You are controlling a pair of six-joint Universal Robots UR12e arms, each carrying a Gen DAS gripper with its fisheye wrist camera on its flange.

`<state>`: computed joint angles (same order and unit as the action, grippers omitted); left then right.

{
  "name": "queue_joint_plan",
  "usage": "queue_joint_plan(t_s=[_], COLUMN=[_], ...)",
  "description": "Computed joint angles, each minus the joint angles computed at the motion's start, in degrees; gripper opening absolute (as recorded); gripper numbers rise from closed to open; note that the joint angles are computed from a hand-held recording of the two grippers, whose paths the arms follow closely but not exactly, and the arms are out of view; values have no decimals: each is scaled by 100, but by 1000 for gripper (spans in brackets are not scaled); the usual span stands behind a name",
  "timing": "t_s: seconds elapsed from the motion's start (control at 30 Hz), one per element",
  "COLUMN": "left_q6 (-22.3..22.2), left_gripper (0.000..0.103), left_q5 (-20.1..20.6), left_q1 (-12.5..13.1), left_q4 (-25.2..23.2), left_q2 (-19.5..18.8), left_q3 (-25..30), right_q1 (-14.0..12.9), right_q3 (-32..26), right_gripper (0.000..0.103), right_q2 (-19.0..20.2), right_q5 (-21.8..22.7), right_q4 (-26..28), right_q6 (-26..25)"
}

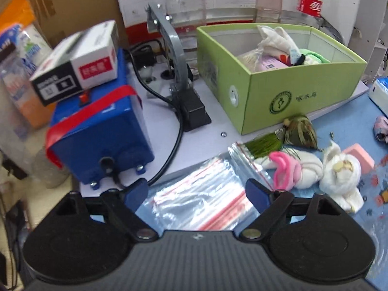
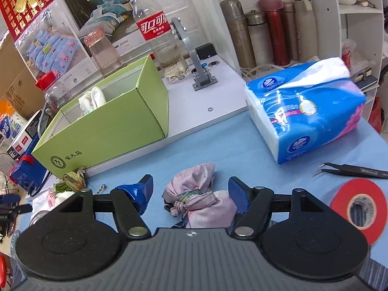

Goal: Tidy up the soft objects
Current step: 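Move the right gripper to the lilac cloth bundle while the left moves to the clear zip bag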

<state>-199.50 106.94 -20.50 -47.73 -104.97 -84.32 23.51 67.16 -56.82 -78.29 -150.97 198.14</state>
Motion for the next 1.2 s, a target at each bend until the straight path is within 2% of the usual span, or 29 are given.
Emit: queue_joint_plan(t_s=[0.13, 0.27, 0.37, 0.4, 0.47, 0.5, 0.53, 0.57, 0.63, 0.73, 0.77, 0.83, 0.9, 0.93, 1.0, 1.03, 1.2], left_q6=[-63, 102, 123, 143, -4, -72, -98, -111, -135, -284, -345, -199, -193, -138, -288, -384, -588], left_gripper=[87, 93, 93, 93, 93, 93, 93, 93, 93, 93, 93, 93, 93, 93, 93, 93, 93], left_q5=[365, 113, 193, 106, -608, -922, -1046, -940, -455, -170, -223, -322, -104, -201, -702, -750, -364], left_q1=[-13, 64, 20, 12, 101, 140, 140, 98, -15, -48, -33, 0, -3, 44, 205, 231, 97], left_q4=[-129, 59, -9, -55, -317, -301, -230, -236, -374, -349, -301, -99, -326, -409, -550, -511, -547], left_q2=[-170, -147, -125, -105, -32, 7, 29, 20, -38, -49, -47, -75, -196, -239, -287, -292, -160], left_q3=[121, -13, -12, -9, -4, -61, -122, -133, -59, -6, 17, 53, 242, 296, 330, 299, 134], right_q1=[0, -5, -13, -11, -12, -14, -19, -22, -33, -40, -40, -43, -42, -44, -52, -53, -55], right_q3=[39, -20, 0, 18, 68, 90, 109, 127, 163, 228, 248, 291, 298, 288, 282, 278, 269], right_gripper=[55, 55, 55, 55, 55, 55, 55, 55, 55, 55, 55, 55, 55, 56, 56, 56, 56], right_q2=[-31, 1, 4, -3, -30, -41, -51, -60, -72, -110, -125, -152, -155, -146, -136, -131, -124], right_q5=[-103, 31, 162, 180, 194, 195, 195, 190, 222, 302, 330, 354, 312, 305, 330, 344, 409], right_q4=[-88, 3, -23, -44, -80, -98, -120, -143, -206, -263, -278, -333, -355, -345, -333, -322, -286], right_q6=[54, -30, 26, 36, 31, 34, 47, 74, 145, 143, 109, 64, 105, 145, 199, 205, 178])
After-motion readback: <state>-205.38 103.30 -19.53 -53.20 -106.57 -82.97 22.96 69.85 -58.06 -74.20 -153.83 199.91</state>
